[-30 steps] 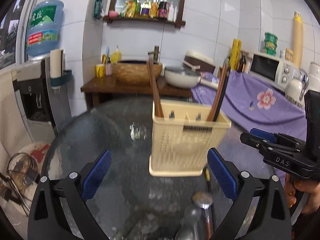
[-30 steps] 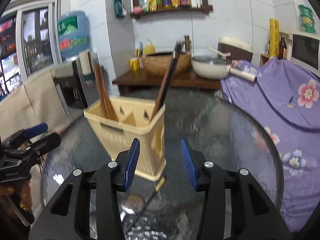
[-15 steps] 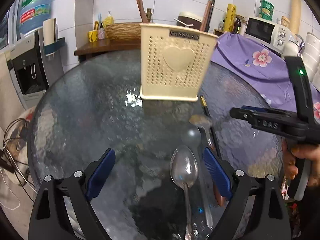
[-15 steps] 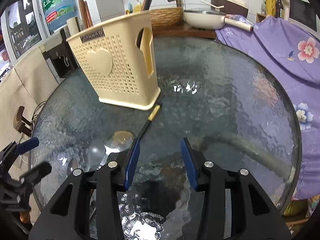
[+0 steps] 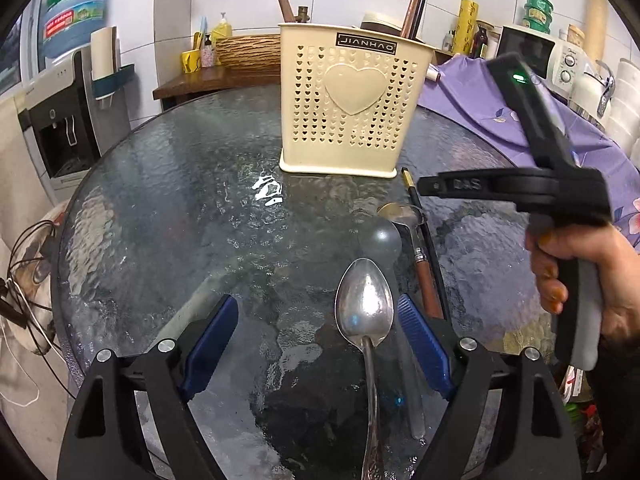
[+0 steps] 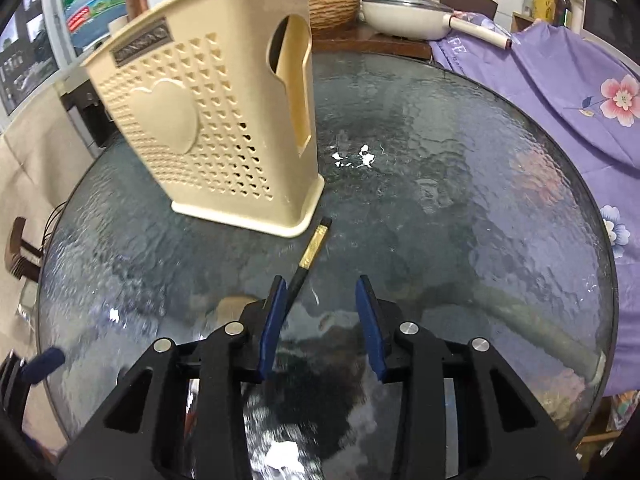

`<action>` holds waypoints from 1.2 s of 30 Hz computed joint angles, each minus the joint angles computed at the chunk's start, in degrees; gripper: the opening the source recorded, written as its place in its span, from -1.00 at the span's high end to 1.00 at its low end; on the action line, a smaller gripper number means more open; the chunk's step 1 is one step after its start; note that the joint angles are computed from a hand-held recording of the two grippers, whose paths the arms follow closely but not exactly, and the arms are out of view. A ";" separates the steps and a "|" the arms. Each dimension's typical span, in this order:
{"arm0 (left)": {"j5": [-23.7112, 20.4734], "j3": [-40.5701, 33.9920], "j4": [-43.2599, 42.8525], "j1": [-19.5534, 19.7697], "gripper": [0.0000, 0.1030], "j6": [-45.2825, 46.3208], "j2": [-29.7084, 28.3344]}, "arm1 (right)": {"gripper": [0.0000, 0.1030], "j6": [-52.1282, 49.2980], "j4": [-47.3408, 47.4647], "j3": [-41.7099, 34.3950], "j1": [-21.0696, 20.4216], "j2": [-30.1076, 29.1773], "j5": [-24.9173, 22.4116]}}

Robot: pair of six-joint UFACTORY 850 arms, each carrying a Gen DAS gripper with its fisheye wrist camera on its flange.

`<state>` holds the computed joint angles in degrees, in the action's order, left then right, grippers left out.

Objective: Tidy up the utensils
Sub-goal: 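Grasp a metal spoon with the left gripper while the right gripper grasps a gold-tipped black chopstick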

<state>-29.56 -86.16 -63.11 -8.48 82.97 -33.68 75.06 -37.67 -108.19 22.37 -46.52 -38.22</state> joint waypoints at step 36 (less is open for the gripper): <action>2.33 -1.50 10.24 -3.34 -0.25 -7.88 -1.52 | 0.85 -4.53 -0.15 3.11 1.74 1.50 -1.72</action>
